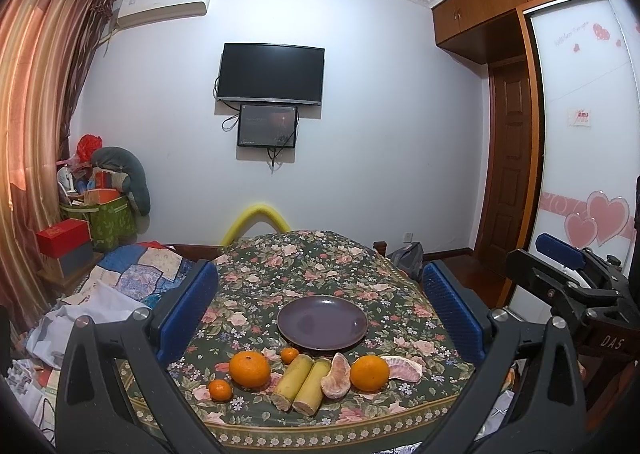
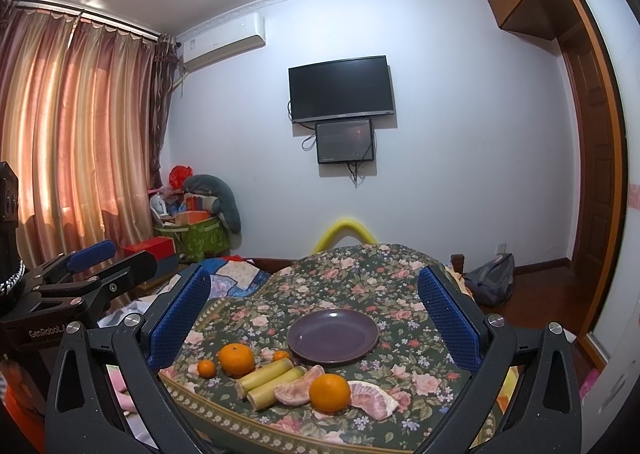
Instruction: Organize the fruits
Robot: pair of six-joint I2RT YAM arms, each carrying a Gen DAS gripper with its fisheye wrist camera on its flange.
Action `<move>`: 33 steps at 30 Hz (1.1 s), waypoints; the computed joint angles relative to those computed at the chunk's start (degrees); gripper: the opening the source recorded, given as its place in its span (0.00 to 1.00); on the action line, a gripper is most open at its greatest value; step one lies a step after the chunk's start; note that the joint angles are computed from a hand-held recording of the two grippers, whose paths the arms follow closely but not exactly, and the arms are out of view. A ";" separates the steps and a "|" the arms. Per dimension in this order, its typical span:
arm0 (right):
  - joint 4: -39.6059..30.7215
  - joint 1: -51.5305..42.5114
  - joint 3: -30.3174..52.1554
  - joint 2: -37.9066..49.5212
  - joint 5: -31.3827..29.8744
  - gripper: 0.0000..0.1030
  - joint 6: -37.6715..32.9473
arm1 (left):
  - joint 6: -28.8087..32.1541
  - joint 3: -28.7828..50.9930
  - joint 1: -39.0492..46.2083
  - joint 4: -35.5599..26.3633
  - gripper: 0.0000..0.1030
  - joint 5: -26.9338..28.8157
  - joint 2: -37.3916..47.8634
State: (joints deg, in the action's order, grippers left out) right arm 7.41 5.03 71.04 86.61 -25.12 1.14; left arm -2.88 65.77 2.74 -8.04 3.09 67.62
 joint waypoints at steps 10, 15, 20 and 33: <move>-3.24 2.28 2.83 4.39 2.51 1.00 -2.44 | 1.95 1.01 2.27 -0.63 1.00 0.19 3.74; -6.07 3.01 5.56 8.84 3.99 1.00 -4.65 | 2.34 3.11 5.55 -1.39 1.00 2.04 8.63; -10.60 3.44 10.09 14.38 5.71 1.00 -6.53 | 3.90 6.26 8.23 -3.34 0.85 2.26 14.89; -24.77 4.77 25.75 30.19 7.35 0.92 -9.83 | 5.96 17.10 12.70 -11.57 0.63 8.08 32.39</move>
